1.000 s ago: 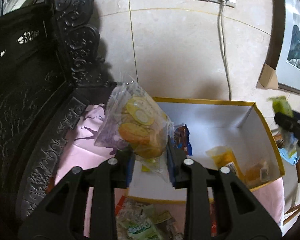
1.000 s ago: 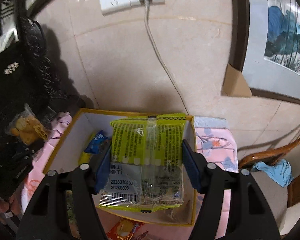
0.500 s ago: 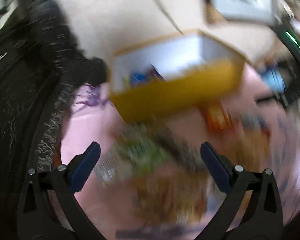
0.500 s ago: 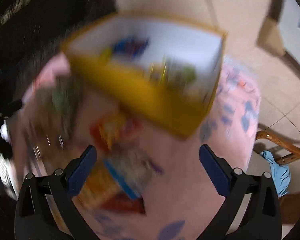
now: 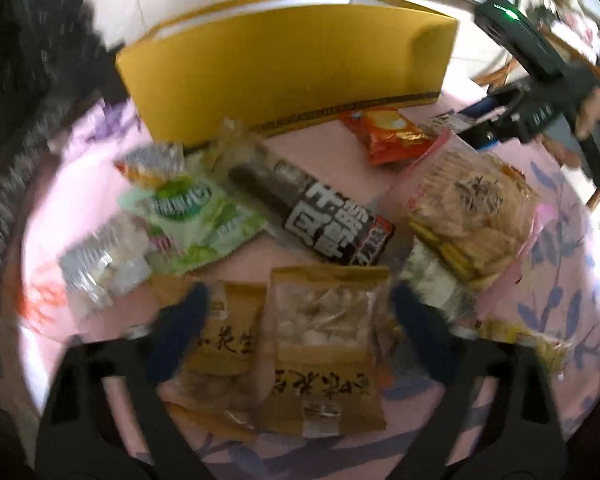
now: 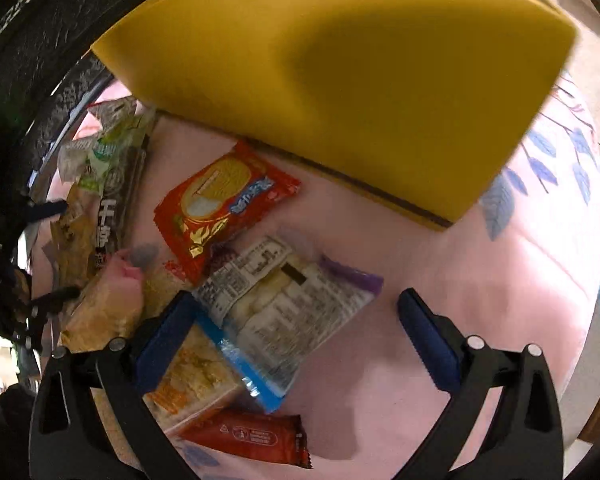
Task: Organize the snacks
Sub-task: 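Grasp the peanut bag with the left tool while the right grasps the white-blue packet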
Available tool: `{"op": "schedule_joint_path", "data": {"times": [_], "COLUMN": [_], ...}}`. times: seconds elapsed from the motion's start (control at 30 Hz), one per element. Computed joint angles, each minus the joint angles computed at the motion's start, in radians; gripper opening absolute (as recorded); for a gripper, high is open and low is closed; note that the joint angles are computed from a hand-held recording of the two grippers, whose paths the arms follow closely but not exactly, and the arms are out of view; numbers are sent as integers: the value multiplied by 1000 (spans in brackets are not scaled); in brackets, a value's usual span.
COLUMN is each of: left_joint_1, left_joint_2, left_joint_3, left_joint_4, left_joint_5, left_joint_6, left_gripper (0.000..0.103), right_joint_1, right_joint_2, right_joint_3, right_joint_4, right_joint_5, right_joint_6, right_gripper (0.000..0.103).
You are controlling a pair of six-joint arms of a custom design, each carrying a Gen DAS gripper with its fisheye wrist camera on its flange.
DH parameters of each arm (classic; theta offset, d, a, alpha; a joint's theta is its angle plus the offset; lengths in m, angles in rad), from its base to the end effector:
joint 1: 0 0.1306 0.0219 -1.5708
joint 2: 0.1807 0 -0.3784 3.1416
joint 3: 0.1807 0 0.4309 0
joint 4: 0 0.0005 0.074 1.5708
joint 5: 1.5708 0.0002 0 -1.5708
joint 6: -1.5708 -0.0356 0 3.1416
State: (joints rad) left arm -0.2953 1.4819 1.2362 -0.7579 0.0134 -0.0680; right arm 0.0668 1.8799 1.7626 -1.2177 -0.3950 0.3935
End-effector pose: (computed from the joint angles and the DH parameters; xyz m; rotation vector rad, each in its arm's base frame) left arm 0.5099 -0.1561 0.3101 0.4706 2.5343 -0.1024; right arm 0.6503 0.0567 0.3101 -0.7045 2.7155 0.4997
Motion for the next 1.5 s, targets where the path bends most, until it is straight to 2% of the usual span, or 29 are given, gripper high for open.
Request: {"op": "schedule_joint_path", "data": {"times": [0.03,0.07,0.1,0.17,0.2,0.23,0.4,0.5,0.53,0.57,0.6,0.67,0.7,0.77,0.9,0.93,1.0,1.03,1.1,1.13,1.17,1.23,1.3,1.5], "left_joint_1": [5,0,-10,-19,-18,-16,-28,-37,-39,-39,-36,-35,-37,-43,-43,-43,-46,-50,-57,-59,-59,-52,-45,-45], "left_joint_2": [-1,-13,-19,-26,-30,-34,-60,-79,-76,-89,-95,-108,-112,-120,-128,-126,-127,-126,-126,-122,-122,-121,-121,-129], "left_joint_3": [-6,-28,-36,-38,-39,-41,-63,-79,-74,-85,-88,-101,-106,-114,-125,-124,-126,-123,-119,-111,-107,-101,-89,-15], "left_joint_4": [-3,22,21,5,-2,-10,-28,-37,-39,-32,-30,-27,-26,-24,-18,-17,-14,-18,-26,-36,-40,-43,-49,-79], "left_joint_5": [31,22,10,-1,11,20,19,5,1,6,11,7,-1,-22,-24,-24,-31,-42,-58,-65,-69,-72,-84,-123], "left_joint_6": [1,-19,-54,-75,-71,-60,-1,41,54,80,95,132,143,167,220,229,240,247,258,268,289,335,373,328], "left_gripper": [65,65,55,51,50,49,46,45,45,45,44,44,44,44,44,44,44,44,44,44,44,44,43,40], "right_joint_1": [3,4,4,6,9,11,3,14,22,17,13,17,20,25,56,65,78,94,128,134,131,128,125,112], "right_joint_2": [-24,-46,-56,-87,-106,-123,-173,-195,-199,-206,-217,-209,-198,-180,-121,-127,-128,-129,-135,-140,-143,-152,-182,-311], "right_joint_3": [-33,-64,-77,-119,-143,-163,-204,-210,-210,-216,-233,-229,-219,-205,-163,-176,-185,-190,-192,-194,-192,-187,-206,-264], "right_joint_4": [38,68,75,106,131,154,187,178,170,179,214,228,227,229,205,231,257,268,251,251,240,212,222,281], "right_joint_5": [18,22,16,2,11,24,23,86,147,157,148,182,198,174,221,251,267,318,463,472,444,419,420,396], "right_joint_6": [7,7,3,-13,-21,-35,-132,-156,-187,-215,-272,-372,-443,-552,-686,-716,-702,-681,-670,-663,-662,-664,-666,-651], "right_gripper": [80,75,72,56,52,43,19,20,36,64,73,102,102,102,102,102,102,102,82,63,60,58,58,58]}}
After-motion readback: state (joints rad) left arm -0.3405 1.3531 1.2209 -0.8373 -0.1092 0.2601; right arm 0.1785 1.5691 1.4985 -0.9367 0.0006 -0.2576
